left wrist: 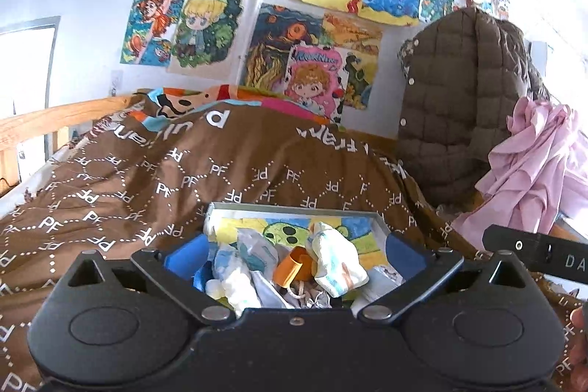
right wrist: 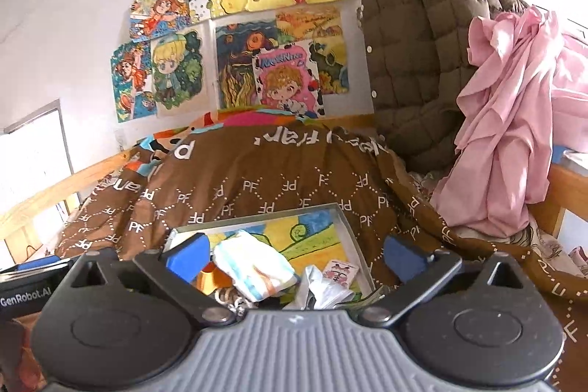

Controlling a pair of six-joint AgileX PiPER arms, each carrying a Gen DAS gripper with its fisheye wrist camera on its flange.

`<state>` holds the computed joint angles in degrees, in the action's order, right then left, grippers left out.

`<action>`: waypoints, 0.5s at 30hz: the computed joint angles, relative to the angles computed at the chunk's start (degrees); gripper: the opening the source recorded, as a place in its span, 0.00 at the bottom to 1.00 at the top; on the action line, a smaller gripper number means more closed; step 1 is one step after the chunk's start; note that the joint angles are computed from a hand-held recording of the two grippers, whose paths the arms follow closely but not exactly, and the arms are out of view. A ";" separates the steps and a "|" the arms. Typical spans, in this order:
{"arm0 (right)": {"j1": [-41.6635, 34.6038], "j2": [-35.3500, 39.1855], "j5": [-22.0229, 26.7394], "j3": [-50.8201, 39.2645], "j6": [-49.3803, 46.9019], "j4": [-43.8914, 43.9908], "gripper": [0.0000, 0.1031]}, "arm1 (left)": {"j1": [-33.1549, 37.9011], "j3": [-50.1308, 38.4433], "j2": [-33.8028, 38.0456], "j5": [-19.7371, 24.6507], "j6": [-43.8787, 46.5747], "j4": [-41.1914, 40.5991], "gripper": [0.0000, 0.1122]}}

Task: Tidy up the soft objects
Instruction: 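Withdraw both open tools up and away from the tray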

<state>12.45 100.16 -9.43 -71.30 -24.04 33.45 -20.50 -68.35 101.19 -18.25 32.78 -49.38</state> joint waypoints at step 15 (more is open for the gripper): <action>5.95 -8.92 -10.19 13.93 -2.36 1.32 1.00 | -3.43 12.42 -7.91 -9.47 -5.38 3.22 0.91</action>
